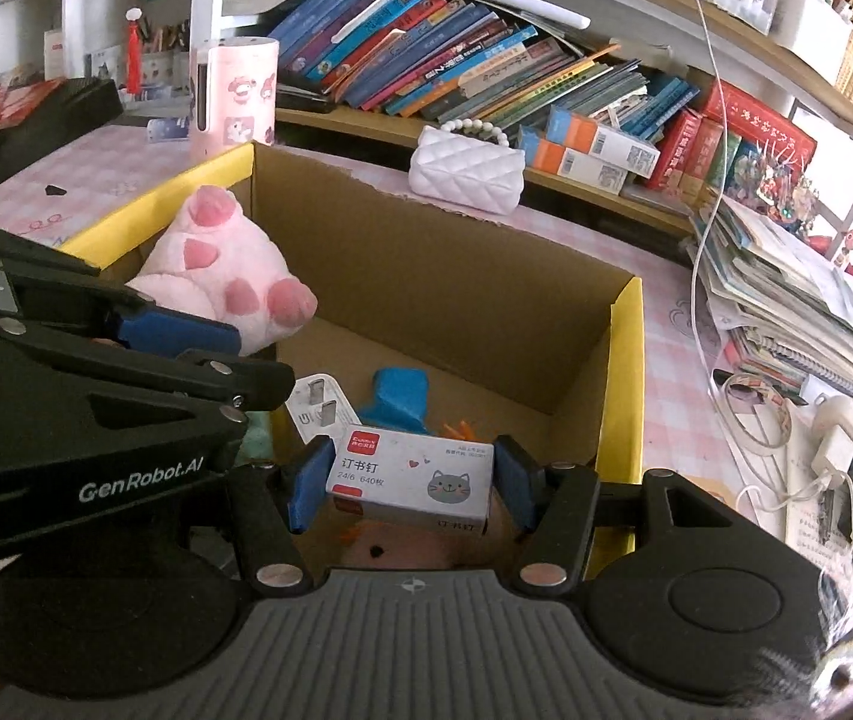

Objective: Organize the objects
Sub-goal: 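Open both grippers to release the stapler and staple box inside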

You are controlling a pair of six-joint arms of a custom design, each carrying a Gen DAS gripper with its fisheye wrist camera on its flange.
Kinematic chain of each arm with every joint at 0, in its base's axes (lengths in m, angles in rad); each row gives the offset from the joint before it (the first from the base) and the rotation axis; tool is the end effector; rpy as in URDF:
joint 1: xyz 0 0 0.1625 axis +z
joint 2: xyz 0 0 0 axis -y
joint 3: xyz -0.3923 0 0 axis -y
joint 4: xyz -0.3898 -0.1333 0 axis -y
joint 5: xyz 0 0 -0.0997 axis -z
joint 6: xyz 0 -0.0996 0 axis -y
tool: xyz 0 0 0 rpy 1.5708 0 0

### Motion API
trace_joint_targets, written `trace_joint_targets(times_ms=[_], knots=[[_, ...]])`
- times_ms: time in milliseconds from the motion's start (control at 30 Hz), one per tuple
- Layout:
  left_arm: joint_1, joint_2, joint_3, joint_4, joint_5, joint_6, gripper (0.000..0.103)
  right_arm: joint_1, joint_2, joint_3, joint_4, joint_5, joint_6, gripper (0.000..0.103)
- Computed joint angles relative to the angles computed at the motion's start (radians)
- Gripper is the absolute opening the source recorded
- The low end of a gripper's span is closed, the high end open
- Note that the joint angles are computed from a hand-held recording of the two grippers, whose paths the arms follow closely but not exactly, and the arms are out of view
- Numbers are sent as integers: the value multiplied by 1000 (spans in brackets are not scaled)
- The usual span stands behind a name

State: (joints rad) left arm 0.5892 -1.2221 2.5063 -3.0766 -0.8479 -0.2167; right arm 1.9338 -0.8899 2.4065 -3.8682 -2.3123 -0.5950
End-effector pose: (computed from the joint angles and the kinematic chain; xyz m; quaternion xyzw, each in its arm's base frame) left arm -0.1869 -0.3645 0.1063 0.3107 0.8771 -0.2836 0.2319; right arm 0.2004 -0.3417 0.0961 0.2749 -0.8285 0.3135 0.3739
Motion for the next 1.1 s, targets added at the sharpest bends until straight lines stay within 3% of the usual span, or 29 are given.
trace_joint_targets(times_ms=[533, 833, 1100], knots=[[-4, 8, 10, -28, 14, -20, 26, 0, 3, -2, -3, 1, 0, 56], [-56, -33, 43, -38, 49, -47, 43, -2, 3, -1, -6, 3, -2, 56], [-120, -128, 95, -18, 142, -138, 61, -1, 1, 18, -62, 26, 14, 56]])
